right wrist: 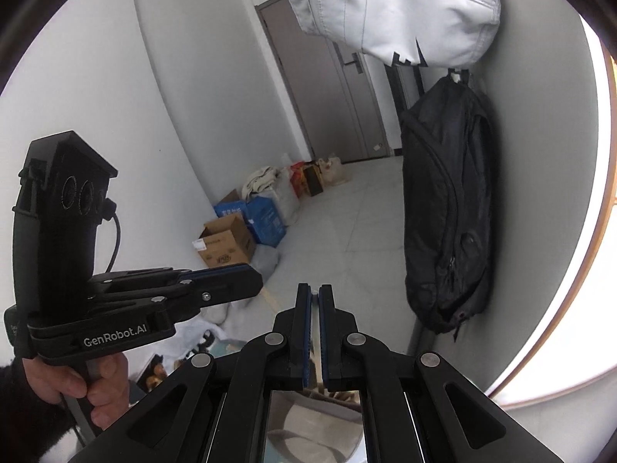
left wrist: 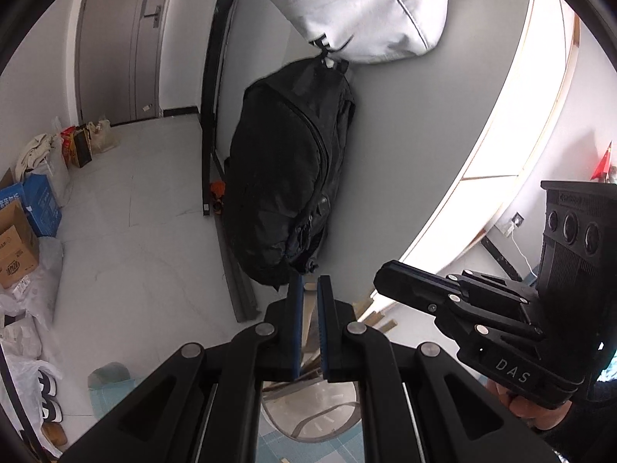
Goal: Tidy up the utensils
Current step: 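Open both tools to drop the chopsticks into the holder compartments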
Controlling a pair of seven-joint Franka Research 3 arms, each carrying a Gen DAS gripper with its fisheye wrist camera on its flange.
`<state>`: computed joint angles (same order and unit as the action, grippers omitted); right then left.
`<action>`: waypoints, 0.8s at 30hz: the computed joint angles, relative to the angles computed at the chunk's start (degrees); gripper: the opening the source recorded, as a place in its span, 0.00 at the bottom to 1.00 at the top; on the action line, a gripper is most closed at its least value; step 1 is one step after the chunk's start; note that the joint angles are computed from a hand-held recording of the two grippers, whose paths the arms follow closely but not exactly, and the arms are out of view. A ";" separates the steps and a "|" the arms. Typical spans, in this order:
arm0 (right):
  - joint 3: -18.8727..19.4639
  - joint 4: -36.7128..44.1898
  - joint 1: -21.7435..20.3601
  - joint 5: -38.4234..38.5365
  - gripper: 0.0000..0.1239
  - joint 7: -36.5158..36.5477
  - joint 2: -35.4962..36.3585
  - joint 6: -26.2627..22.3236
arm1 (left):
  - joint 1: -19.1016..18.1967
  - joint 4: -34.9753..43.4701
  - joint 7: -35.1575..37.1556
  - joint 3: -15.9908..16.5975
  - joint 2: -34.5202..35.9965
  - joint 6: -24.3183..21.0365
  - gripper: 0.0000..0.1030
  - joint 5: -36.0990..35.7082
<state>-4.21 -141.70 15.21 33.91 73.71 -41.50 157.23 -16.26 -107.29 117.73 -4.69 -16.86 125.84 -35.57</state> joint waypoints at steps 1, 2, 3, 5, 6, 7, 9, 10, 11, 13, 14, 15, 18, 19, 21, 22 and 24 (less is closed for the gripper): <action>0.09 -0.56 -0.11 0.01 0.05 0.13 -0.39 0.08 | 0.01 0.46 -0.40 0.23 0.29 -1.45 0.03 -0.14; -0.03 -1.05 0.00 0.25 0.05 0.18 -0.83 0.23 | 0.10 0.74 -0.85 0.49 0.48 -2.45 0.03 -0.75; -0.15 -1.36 -0.09 0.37 0.07 0.45 -1.23 0.00 | 0.17 0.78 -1.03 0.64 0.47 -3.13 0.04 -1.44; -0.34 -1.98 -0.63 0.77 0.15 1.55 -2.18 -0.08 | 0.75 0.53 -2.09 0.81 -0.02 -3.61 0.16 -2.19; -0.65 -2.47 -0.59 1.35 0.16 1.87 -2.96 0.43 | 1.10 0.23 -3.08 0.42 -0.37 -3.10 0.30 -1.44; -0.81 -2.67 -0.71 1.51 0.16 2.15 -3.51 0.59 | 1.40 -0.30 -3.96 0.26 -1.05 -2.28 0.36 -0.97; -0.40 -3.62 -1.66 1.40 0.27 3.35 -5.27 1.09 | 1.25 -2.47 -4.00 0.55 -3.04 0.05 0.47 -1.63; -0.38 -4.16 -1.83 1.44 0.30 3.73 -6.16 1.57 | 1.09 -3.20 -3.96 0.73 -3.87 0.76 0.47 -1.48; -0.26 -4.75 -2.01 1.32 0.34 4.03 -7.08 2.05 | 1.05 -4.12 -4.25 0.78 -5.05 1.49 0.47 -0.85; 0.68 -5.56 -3.27 0.04 0.38 5.26 -8.66 1.77 | 1.02 -5.88 -5.86 0.56 -6.79 3.45 0.48 0.91; 0.94 -5.90 -3.56 -0.47 0.39 5.76 -9.32 1.62 | 0.77 -6.73 -6.48 0.69 -7.57 4.21 0.50 1.53; 0.95 -6.27 -3.51 -0.79 0.39 6.09 -10.08 1.38 | 0.55 -7.46 -7.26 0.79 -8.33 4.71 0.55 2.28; 1.98 -7.20 -4.46 -2.27 0.43 7.85 -12.21 0.47 | -0.50 -10.65 -8.87 1.15 -11.14 7.85 0.61 3.62; 2.09 -7.51 -4.40 -2.54 0.44 8.25 -12.70 0.55 | -1.02 -11.71 -9.24 1.32 -12.08 8.83 0.62 3.98; 2.37 -8.23 -4.31 -3.11 0.50 9.01 -13.94 0.47 | -1.85 -13.19 -10.11 1.70 -13.19 10.19 0.62 5.19; 2.77 -8.72 -4.55 -3.55 0.51 9.55 -15.00 0.26 | -2.15 -13.81 -10.73 1.71 -13.76 10.74 0.62 5.96; 3.15 -9.49 -4.57 -4.34 0.54 10.15 -16.54 0.02 | -2.23 -15.59 -12.36 1.36 -15.31 12.54 0.62 8.23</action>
<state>-1.06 -151.19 10.64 29.57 83.86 -58.03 157.25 -18.49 -122.88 105.38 -3.32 -32.17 138.39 -27.34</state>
